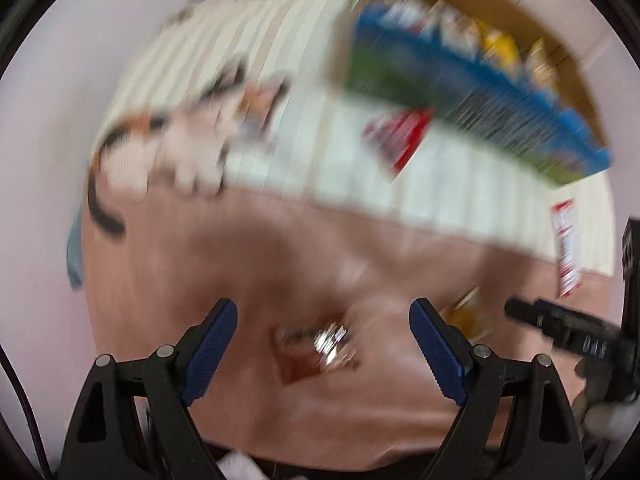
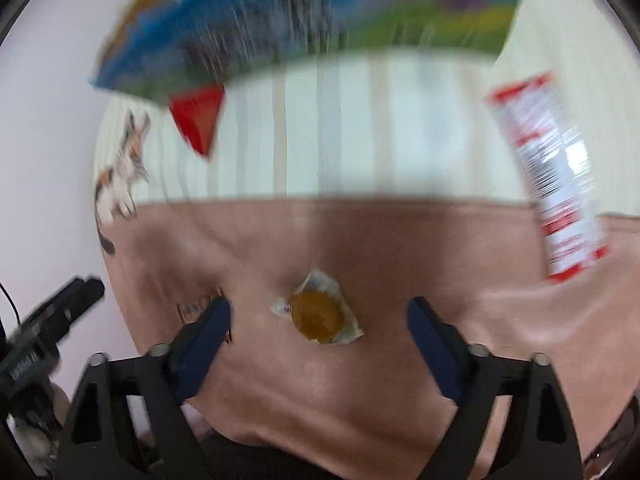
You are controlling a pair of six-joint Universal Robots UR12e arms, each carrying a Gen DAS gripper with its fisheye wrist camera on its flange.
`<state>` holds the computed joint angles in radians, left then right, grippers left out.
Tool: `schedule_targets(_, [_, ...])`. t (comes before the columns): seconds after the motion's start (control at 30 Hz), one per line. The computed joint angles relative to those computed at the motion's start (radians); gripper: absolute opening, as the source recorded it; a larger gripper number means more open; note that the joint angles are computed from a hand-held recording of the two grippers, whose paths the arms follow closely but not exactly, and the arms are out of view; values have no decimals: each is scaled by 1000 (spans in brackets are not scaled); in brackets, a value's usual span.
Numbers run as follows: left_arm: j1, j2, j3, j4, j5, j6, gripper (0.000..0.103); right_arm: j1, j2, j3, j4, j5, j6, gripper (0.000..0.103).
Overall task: Organize snacks
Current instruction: 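Grasp the brown pastry packet with left tool while right grasps red-white strip packet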
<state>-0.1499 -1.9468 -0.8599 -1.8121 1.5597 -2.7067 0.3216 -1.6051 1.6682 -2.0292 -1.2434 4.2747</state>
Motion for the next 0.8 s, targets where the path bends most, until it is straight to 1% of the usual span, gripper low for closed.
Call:
schedule_targets(0.03, [7, -2, -10, -28, 10, -15, 88, 0, 13, 11, -15, 31, -3, 78])
schedule_targets(0.1, [26, -11, -20, -108, -6, -45, 88, 6, 36, 16, -24, 58, -23, 77])
schedule_targets(0.23, [41, -19, -61, -171, 3, -102, 88, 13, 81, 10, -19, 125, -86, 77])
schedule_targets(0.27, [44, -20, -73, -177, -3, -107, 88, 14, 93, 0, -8, 128, -109, 77])
schedule_targets(0.3, [43, -23, -83, -182, -3, -104, 88, 24, 104, -17, 20, 107, -141, 76])
schedule_targets(0.33, [42, -24, -90, -184, 1, -113, 88, 34, 112, -31, 41, 83, -165, 72])
schedule_targets(0.37, [45, -24, -100, -192, -19, -122, 88, 41, 118, -48, 70, 60, -189, 60])
schedule_targets(0.4, [49, -26, -104, -206, -52, -120, 88, 47, 122, -59, 93, 37, -207, 50])
schedule_targets(0.43, [48, -28, -108, -219, -68, -132, 88, 48, 114, -51, 83, 32, -207, 50])
schedule_targets(0.47, [46, -28, -111, -231, -80, -146, 88, 45, 104, -38, 66, 39, -190, 50])
schedule_targets(0.53, [39, -25, -115, -253, -138, -142, 88, 32, 80, -3, 36, 74, -146, 50])
schedule_targets(0.6, [27, -23, -108, -278, -193, -112, 88, 10, 42, 55, -44, 130, -81, 50])
schedule_targets(0.63, [21, -24, -97, -301, -206, -92, 88, 2, 22, 75, -62, 137, -58, 51])
schedule_targets(0.67, [12, -25, -84, -323, -204, -65, 88, -2, 8, 84, -62, 131, -52, 58])
schedule_targets(0.7, [4, -23, -74, -338, -200, -28, 88, -6, -14, 92, -59, 104, -45, 67])
schedule_targets(0.73, [-3, -16, -71, -338, -190, 8, 88, -8, -37, 97, -48, 62, -44, 71])
schedule_targets(0.8, [-24, 11, -85, -291, -130, 96, 88, -16, -72, 89, 16, -20, -59, 82])
